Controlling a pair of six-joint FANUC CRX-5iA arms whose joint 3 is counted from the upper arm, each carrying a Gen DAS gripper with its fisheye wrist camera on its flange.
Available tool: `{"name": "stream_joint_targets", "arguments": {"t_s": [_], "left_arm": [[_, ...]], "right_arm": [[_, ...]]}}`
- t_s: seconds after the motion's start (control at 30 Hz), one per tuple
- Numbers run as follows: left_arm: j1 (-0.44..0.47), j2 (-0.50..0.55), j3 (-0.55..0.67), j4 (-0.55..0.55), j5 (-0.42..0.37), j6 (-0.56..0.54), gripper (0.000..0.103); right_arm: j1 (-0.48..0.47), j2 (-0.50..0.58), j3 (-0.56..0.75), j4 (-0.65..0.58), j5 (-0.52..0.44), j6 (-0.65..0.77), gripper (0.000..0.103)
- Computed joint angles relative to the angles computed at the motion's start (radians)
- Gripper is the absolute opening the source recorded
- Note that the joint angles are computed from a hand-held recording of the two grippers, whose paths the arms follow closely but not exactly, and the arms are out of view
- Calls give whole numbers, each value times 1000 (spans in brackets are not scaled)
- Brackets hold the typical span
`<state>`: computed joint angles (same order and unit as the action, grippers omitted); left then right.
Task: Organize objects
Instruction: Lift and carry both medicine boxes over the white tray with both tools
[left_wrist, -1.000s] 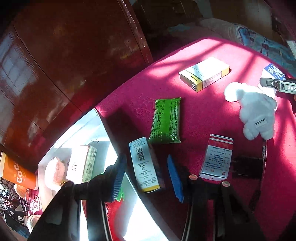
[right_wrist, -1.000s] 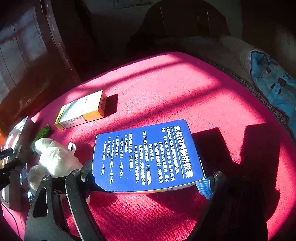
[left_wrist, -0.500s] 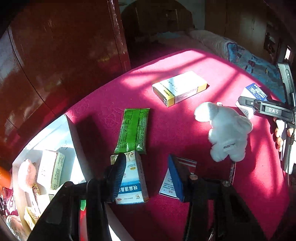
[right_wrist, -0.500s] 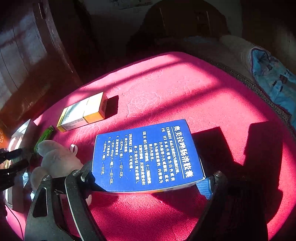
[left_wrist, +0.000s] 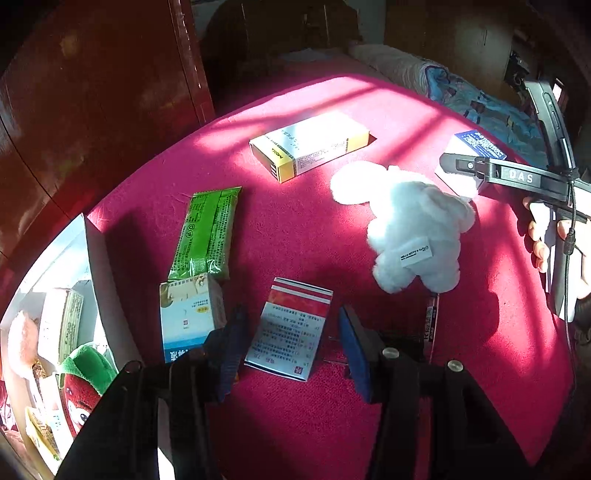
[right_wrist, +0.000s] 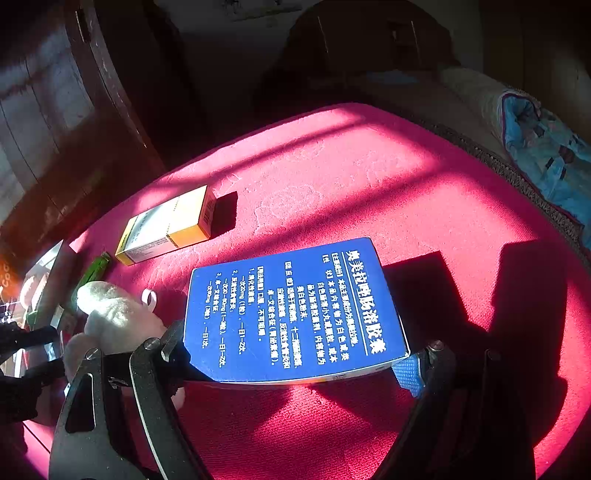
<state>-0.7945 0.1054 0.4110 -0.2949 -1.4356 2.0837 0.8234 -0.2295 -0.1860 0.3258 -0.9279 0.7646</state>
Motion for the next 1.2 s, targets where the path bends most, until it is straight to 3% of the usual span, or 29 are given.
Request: {"name": "stream_joint_targets", "arguments": {"t_s": [0.13, 0.2, 0.43, 0.57, 0.8, 0.97, 1.2], "left_arm": [[13, -24, -41, 14, 42, 45, 47], [-9, -23, -30, -27, 24, 62, 31], [-144, -114, -65, -199, 52, 275, 31], [-250, -154, -64, -309, 19, 414, 31], [-371, -187, -47, -444, -50, 525, 31], [-461, -208, -34, -547, -139, 592, 31], [-591, -248, -39, -685, -282, 681, 31]], "right_arm": [[0, 0, 0, -2, 1, 0, 86], [0, -1, 1, -2, 1, 0, 86], [-9, -45, -44, 13, 54, -82, 85], [30, -122, -107, 87, 66, -211, 85], [197, -260, -161, 203, 89, -371, 85], [337, -268, -154, 283, 60, -390, 85], [436, -248, -142, 329, 42, -432, 85]]}}
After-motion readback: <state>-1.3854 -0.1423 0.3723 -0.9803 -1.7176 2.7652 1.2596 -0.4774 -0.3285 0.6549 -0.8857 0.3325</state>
